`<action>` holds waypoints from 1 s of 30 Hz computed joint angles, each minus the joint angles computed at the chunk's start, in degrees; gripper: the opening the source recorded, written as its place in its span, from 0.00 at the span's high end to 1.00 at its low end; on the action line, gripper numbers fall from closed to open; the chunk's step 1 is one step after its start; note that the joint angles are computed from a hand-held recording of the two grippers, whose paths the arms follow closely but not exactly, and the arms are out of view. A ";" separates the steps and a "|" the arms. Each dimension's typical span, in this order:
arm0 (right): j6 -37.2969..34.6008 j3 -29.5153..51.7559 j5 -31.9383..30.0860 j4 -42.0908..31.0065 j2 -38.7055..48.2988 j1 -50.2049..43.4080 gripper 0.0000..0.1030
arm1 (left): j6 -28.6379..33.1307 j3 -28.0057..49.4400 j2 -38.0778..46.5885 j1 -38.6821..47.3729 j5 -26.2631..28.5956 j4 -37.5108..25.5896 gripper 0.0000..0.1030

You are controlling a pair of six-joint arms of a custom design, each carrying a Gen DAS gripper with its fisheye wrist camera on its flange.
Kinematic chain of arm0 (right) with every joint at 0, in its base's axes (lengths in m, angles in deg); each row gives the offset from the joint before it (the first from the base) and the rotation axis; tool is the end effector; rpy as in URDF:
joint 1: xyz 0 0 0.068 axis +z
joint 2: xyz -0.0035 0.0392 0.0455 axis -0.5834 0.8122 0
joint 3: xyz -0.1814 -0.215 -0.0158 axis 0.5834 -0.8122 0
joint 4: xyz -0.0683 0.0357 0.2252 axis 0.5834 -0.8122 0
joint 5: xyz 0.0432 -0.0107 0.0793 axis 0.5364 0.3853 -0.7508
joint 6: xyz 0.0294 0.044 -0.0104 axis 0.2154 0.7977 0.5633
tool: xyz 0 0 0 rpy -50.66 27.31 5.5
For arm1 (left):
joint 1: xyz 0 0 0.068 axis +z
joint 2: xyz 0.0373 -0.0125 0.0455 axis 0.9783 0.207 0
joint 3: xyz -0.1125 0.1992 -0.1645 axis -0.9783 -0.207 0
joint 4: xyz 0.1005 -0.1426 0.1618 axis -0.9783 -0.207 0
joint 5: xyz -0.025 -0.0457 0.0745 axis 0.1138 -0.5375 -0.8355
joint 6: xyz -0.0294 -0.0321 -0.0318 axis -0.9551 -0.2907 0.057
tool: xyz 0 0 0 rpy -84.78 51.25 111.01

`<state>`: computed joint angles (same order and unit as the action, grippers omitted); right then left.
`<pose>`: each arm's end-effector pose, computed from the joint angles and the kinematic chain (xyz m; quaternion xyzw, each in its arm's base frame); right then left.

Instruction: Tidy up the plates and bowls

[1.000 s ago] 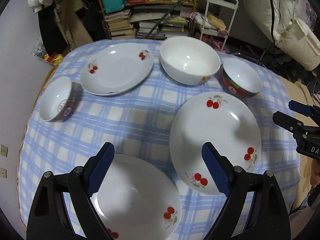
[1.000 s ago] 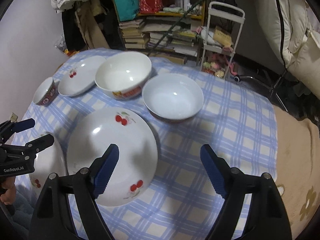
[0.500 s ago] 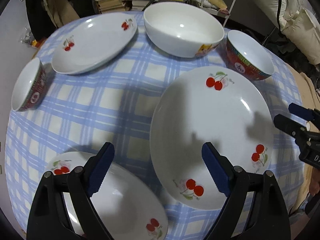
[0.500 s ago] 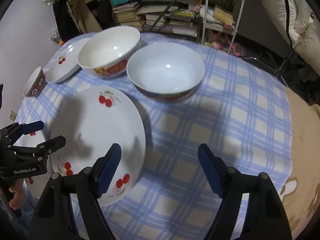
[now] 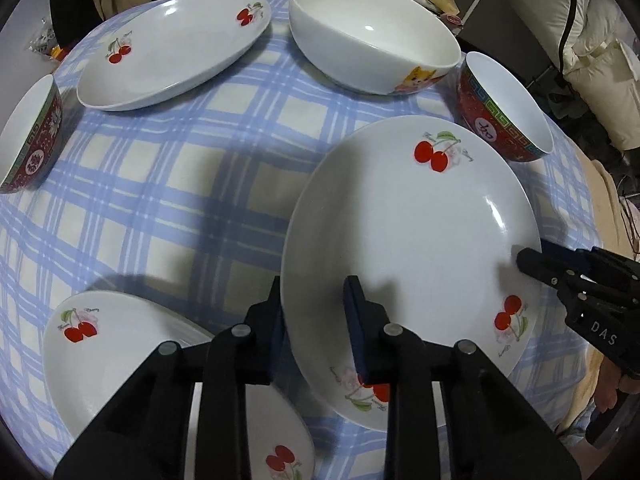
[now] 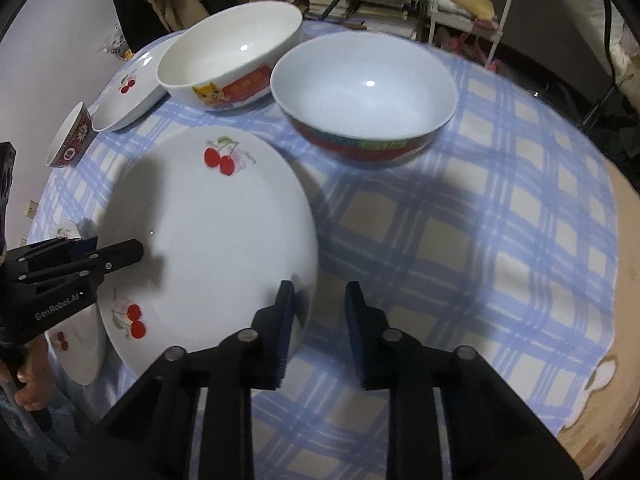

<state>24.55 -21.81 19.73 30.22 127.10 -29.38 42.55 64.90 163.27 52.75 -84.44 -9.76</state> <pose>0.3388 0.0448 0.0594 -0.1262 0.9807 0.1011 0.1102 0.3138 -0.1481 0.0460 -0.0347 0.9906 -0.0575 0.1191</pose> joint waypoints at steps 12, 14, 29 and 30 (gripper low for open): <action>1.05 -1.74 -2.05 -0.98 -1.78 -1.11 0.87 | 2.45 -3.51 -5.24 1.53 3.62 0.18 0.78; 0.86 -2.15 -2.97 -1.20 -3.07 -1.88 0.88 | 2.80 -4.08 -6.66 0.93 2.90 -0.39 0.78; 5.37 -8.05 -6.22 1.49 -14.61 1.87 0.90 | 1.99 -9.69 -19.74 0.98 -1.36 -6.22 0.78; 6.09 -8.31 -6.24 1.79 -15.37 3.03 0.90 | 2.29 -10.57 -21.05 1.42 -1.67 -6.79 0.78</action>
<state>30.65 -30.12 13.50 32.01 111.73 -26.35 44.84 54.32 142.22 54.17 -86.12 -16.54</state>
